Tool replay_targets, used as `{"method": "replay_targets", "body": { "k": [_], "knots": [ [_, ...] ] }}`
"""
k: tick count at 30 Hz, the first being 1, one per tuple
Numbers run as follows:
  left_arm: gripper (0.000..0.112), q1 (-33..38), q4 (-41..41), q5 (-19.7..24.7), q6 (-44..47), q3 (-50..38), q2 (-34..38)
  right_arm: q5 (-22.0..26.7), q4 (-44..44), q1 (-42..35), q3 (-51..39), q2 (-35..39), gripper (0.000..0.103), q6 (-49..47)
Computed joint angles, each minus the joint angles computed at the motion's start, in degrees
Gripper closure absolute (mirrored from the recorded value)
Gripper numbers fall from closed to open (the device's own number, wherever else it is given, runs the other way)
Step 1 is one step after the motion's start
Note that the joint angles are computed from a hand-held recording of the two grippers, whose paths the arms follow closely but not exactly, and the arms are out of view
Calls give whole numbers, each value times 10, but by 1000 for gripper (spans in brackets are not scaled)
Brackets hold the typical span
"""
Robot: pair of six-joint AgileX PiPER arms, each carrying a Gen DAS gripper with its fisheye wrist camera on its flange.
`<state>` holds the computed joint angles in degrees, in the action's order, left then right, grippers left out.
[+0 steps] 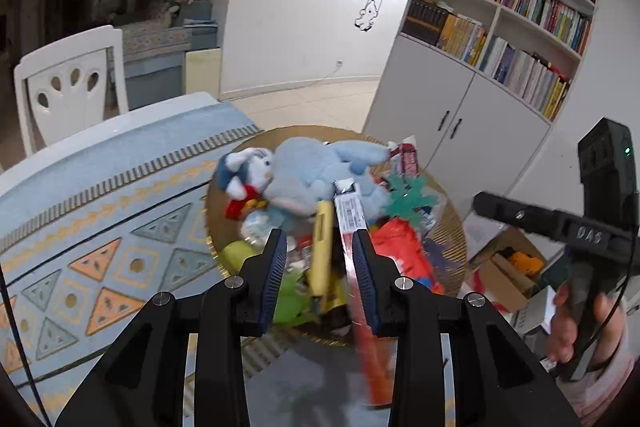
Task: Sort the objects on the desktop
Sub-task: 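Carry the candy box in the left gripper while the right carries the blue figure into the basket, then open both grippers over the basket and withdraw them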
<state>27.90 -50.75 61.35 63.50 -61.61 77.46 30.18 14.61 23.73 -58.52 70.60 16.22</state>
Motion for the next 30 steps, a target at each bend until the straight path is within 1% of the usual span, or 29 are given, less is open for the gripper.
{"method": "replay_targets", "body": {
  "k": [2,5,8,13,14,17,20,21,23,27,30],
  "knots": [
    [81,7,1,-14,12,18,-20,0,-7,4,2,-10,56,6],
    [81,15,21,-51,31,49,-60,5,-22,18,-5,-16,54,28],
    [81,41,34,-58,55,66,-86,8,-69,58,-20,-10,54,82],
    [81,132,20,-17,118,82,-109,10,-144,151,-61,25,53,169],
    [81,157,16,-4,132,81,-109,11,-163,174,-73,34,53,188],
    [81,237,2,35,170,75,-100,16,-213,237,-111,68,53,237],
    [81,291,-2,53,189,60,-75,20,-230,289,-155,114,52,250],
    [81,310,-3,52,195,56,-65,21,-234,305,-173,134,51,254],
    [81,342,0,41,206,54,-46,23,-234,335,-203,174,49,251],
    [81,379,15,-32,223,71,-9,45,-240,385,-272,278,49,234],
    [81,392,30,-81,222,71,37,60,-256,405,-311,347,49,237]
  ]
}}
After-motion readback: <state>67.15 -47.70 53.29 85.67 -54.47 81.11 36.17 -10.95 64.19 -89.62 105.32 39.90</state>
